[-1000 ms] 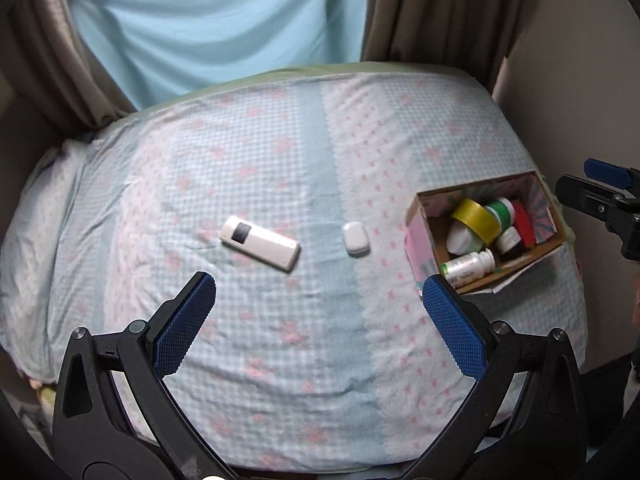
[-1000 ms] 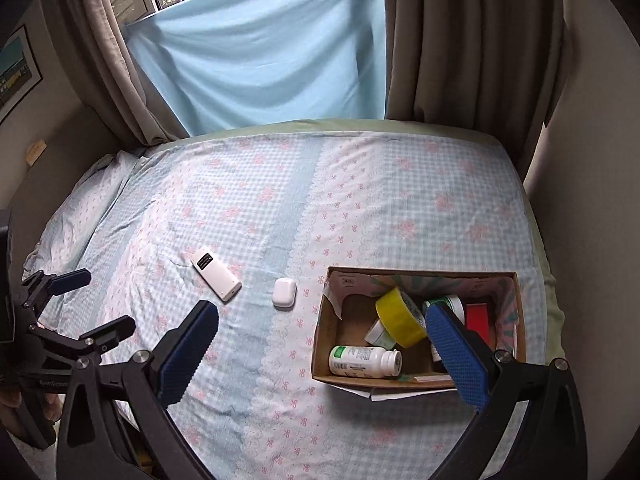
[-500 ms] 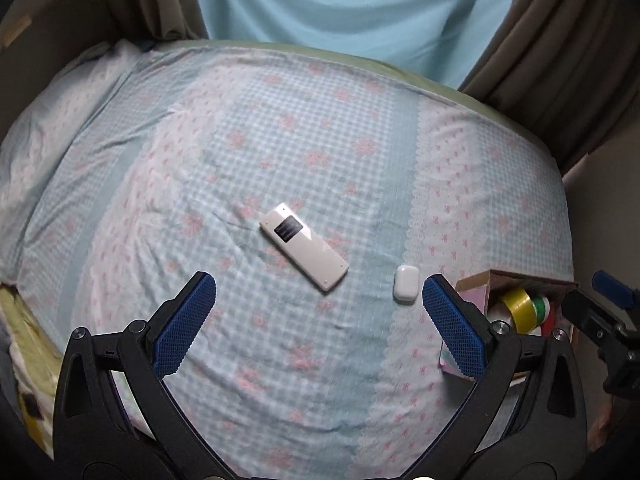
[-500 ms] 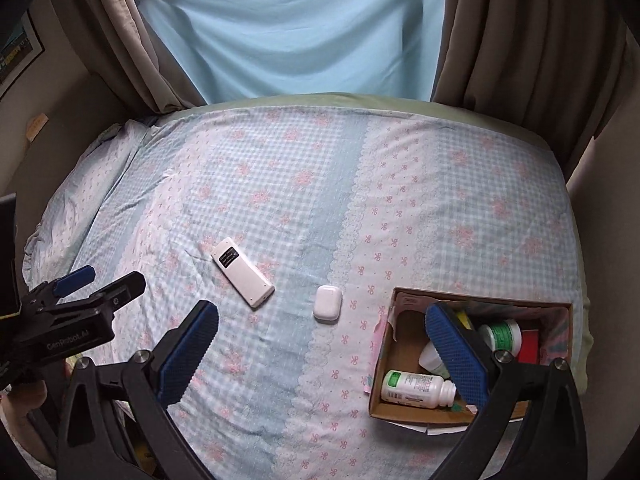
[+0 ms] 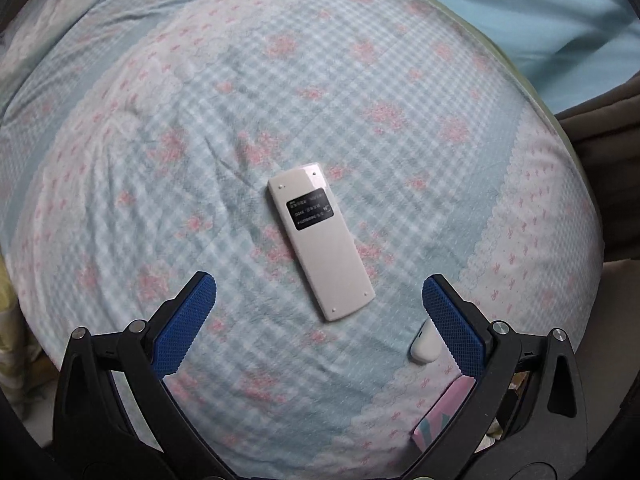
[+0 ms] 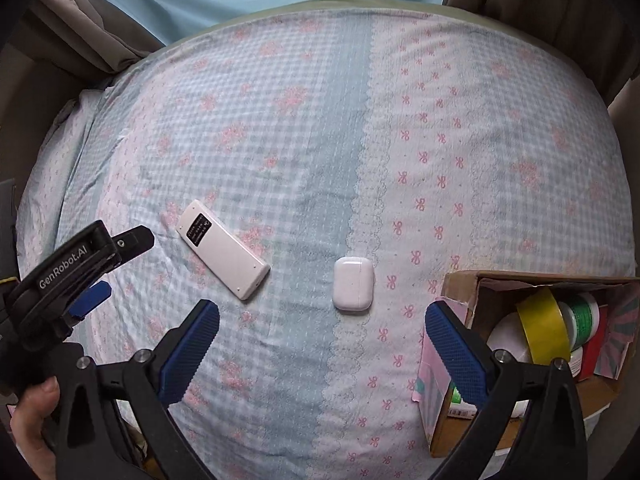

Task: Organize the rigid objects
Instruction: 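Move both tools toward the white remote and earbud case, then grasp the white remote with the left tool while the right tool grasps the earbud case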

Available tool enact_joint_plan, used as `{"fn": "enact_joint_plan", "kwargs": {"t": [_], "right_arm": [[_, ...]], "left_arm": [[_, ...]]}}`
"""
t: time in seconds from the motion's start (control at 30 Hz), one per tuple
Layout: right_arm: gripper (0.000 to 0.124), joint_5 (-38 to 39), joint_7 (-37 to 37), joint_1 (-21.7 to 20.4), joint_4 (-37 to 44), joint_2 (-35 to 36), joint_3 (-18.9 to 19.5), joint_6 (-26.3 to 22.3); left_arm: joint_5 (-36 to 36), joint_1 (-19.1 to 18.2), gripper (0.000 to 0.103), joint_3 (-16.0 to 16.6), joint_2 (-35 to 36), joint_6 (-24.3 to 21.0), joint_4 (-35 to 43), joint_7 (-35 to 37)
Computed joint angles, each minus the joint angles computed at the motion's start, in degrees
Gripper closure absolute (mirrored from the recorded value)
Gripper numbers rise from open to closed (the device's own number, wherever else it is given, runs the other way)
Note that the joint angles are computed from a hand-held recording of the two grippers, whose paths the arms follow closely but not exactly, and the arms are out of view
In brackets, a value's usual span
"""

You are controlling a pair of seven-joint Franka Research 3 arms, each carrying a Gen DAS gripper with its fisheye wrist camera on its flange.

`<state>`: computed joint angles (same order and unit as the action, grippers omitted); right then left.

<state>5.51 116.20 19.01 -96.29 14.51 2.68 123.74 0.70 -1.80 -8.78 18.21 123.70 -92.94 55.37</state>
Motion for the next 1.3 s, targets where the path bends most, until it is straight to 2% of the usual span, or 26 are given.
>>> {"fn": "enact_joint_plan", "kwargs": {"t": [0.33, 0.4, 0.47, 0.5, 0.53, 0.57, 0.63, 0.87, 0.93, 0.97, 1.1, 1.17, 1.3], "right_arm": [[0.025, 0.4, -0.7, -0.3, 6.8, 10.5, -1.0, -5.6], [0.027, 0.0, -0.7, 0.0, 8.0, 12.3, -1.2, -6.5], [0.027, -4.2, 0.1, 1.9, 10.8, 14.4, -2.1, -9.2], [0.027, -4.0, -1.1, 1.9, 10.5, 14.6, -1.7, -8.0], [0.034, -2.1, -2.3, 1.3, 10.5, 15.0, -1.0, -7.2], [0.042, -1.6, -1.7, 1.4, 12.1, 16.2, -1.0, -9.0], [0.042, -1.3, 0.1, 1.9, 14.4, 18.1, -1.4, -11.4], [0.048, 2.6, 4.6, 0.7, 14.5, 20.6, -1.6, -11.6], [0.05, 1.6, 5.1, 1.2, 15.0, 20.8, -1.9, -12.1], [0.055, 0.8, 5.5, 1.6, 14.9, 20.7, -2.1, -12.3], [0.072, -0.6, 6.9, 2.3, 12.0, 18.9, -2.4, -10.7], [0.082, -0.8, 7.7, 2.7, 12.3, 18.8, -2.1, -10.9], [0.083, 0.3, 7.2, 1.7, 10.0, 17.3, -1.8, -9.6]], "left_arm": [[1.2, -0.7, 0.005, 0.7, 13.3, -3.9, 10.7, -7.7], [1.3, -0.8, 0.007, 0.6, 15.7, -4.7, 12.8, -8.7], [0.2, -0.3, 0.013, 0.1, 18.0, -5.7, 14.9, -8.7], [-0.1, -0.2, 0.014, 0.1, 19.0, -6.4, 15.8, -9.0], [-0.2, -0.1, 0.015, 0.1, 19.8, -6.9, 16.5, -9.4], [-0.1, -0.1, 0.015, 0.2, 20.3, -7.3, 17.0, -9.9], [-0.2, 0.0, 0.015, 0.2, 20.6, -7.2, 17.0, -10.5], [1.6, -0.6, 0.016, 0.4, 22.7, -8.7, 19.6, -10.3], [2.8, -1.6, 0.022, 0.7, 24.1, -10.4, 21.9, -10.4], [3.2, -1.8, 0.027, 0.7, 24.0, -10.4, 21.7, -10.2], [3.2, -2.3, 0.042, -0.1, 23.4, -8.1, 20.6, -9.5], [3.4, -2.6, 0.043, -0.2, 23.2, -7.8, 20.2, -8.8], [2.1, -1.9, 0.044, -0.7, 22.1, -6.5, 18.6, -7.9]]}}
